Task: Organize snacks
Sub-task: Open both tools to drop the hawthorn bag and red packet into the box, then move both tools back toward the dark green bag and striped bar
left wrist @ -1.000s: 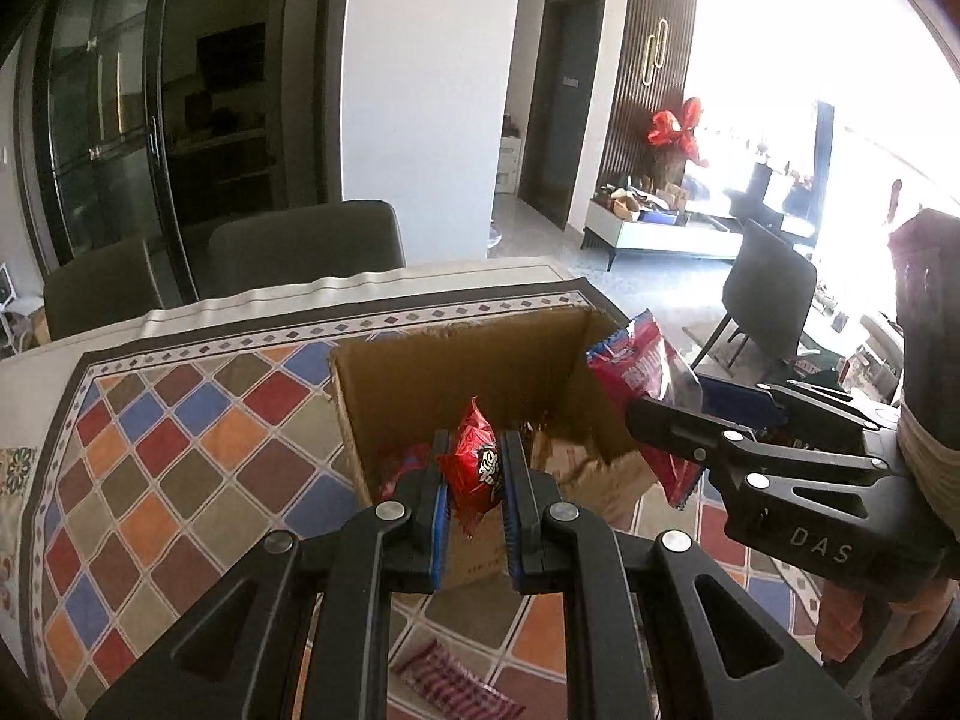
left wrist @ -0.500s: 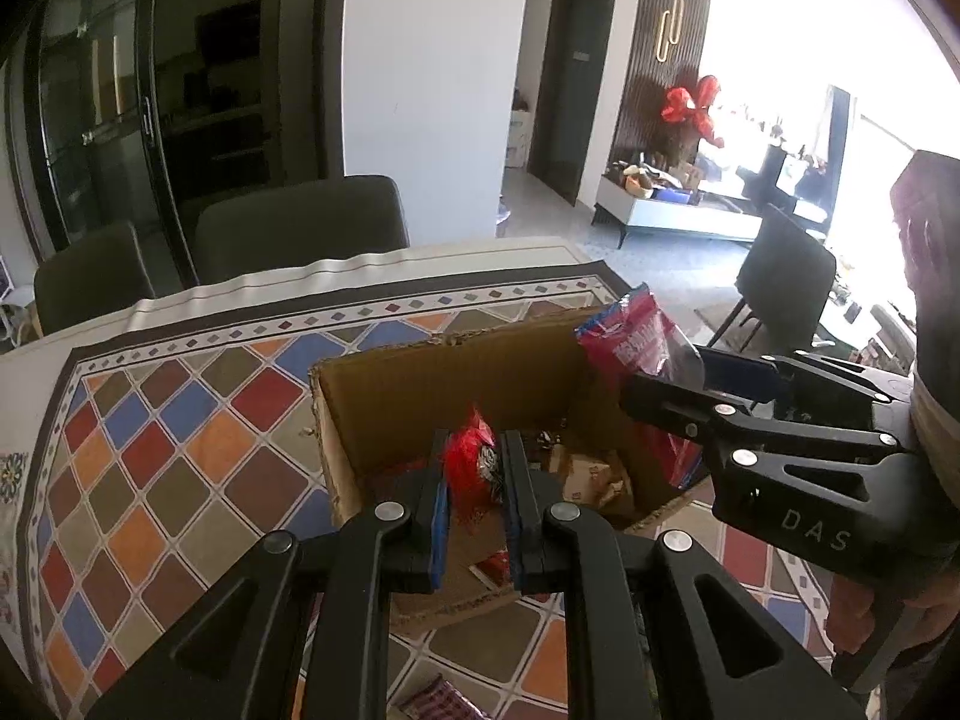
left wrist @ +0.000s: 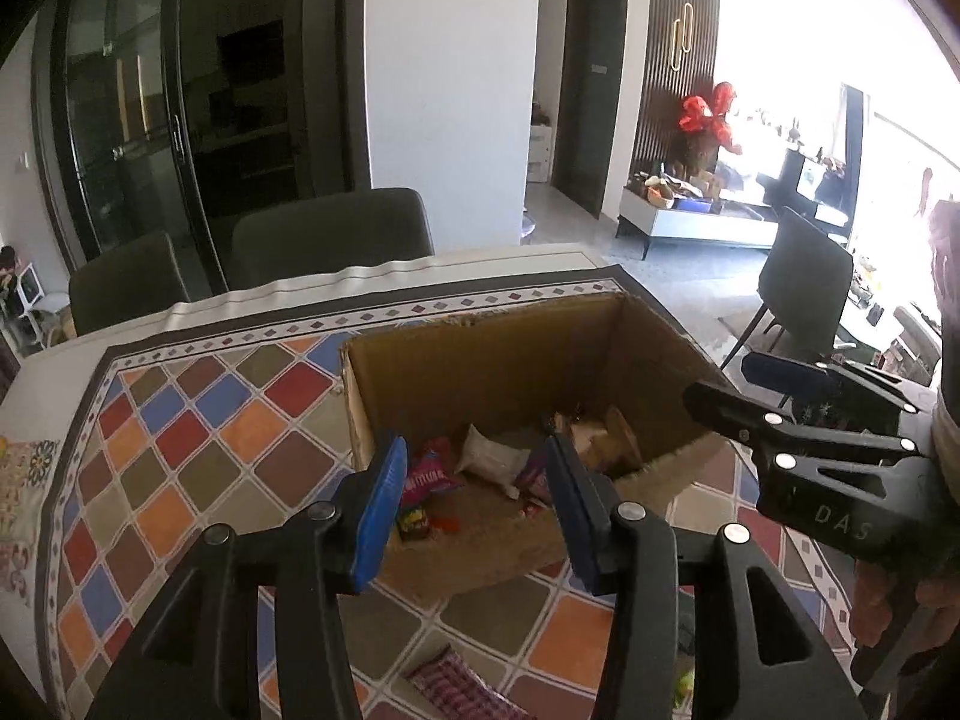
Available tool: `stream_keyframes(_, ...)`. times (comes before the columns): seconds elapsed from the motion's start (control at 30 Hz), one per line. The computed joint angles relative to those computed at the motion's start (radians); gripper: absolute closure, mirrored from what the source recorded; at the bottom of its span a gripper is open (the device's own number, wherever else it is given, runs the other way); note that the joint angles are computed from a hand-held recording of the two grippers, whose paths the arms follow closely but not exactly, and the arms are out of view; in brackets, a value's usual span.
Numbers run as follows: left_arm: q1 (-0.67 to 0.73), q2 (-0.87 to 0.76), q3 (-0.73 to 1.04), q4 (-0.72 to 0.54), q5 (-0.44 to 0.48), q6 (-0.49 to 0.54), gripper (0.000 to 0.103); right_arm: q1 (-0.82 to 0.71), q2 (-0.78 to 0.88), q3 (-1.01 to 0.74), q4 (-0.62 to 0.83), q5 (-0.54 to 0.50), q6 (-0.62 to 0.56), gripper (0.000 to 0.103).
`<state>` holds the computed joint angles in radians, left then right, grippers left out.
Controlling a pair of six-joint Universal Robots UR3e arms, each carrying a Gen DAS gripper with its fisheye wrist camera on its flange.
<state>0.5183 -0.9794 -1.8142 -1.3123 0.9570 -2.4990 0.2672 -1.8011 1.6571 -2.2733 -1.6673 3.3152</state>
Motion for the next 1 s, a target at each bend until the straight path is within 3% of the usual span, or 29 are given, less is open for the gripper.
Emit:
stream_keyframes(0.27, 0.133, 0.192, -0.032, -0.211, -0.024, 0.102, 0.052, 0.028, -0.13, 0.117, 0.019, 0.017, 0.013, 0.047)
stream_keyframes(0.63, 0.294, 0.317, -0.031, -0.512, 0.013, 0.204, 0.046, 0.023, -0.122, 0.078, 0.242, 0.108, -0.025, 0.047)
stream_keyframes(0.77, 0.294, 0.329, -0.073, -0.51, 0.062, 0.18, 0.04, 0.043, -0.077, 0.036, 0.341, 0.108, -0.041, 0.045)
stream_keyframes(0.87, 0.229, 0.297, -0.122, -0.432, 0.124, 0.111, 0.036, 0.049, -0.036, 0.005, 0.399, 0.117, -0.066, 0.034)
stream_keyframes(1.0, 0.169, 0.256, -0.177, -0.366, 0.188, 0.04, 0.035, 0.049, 0.023, -0.031, 0.464, 0.112, -0.102, 0.034)
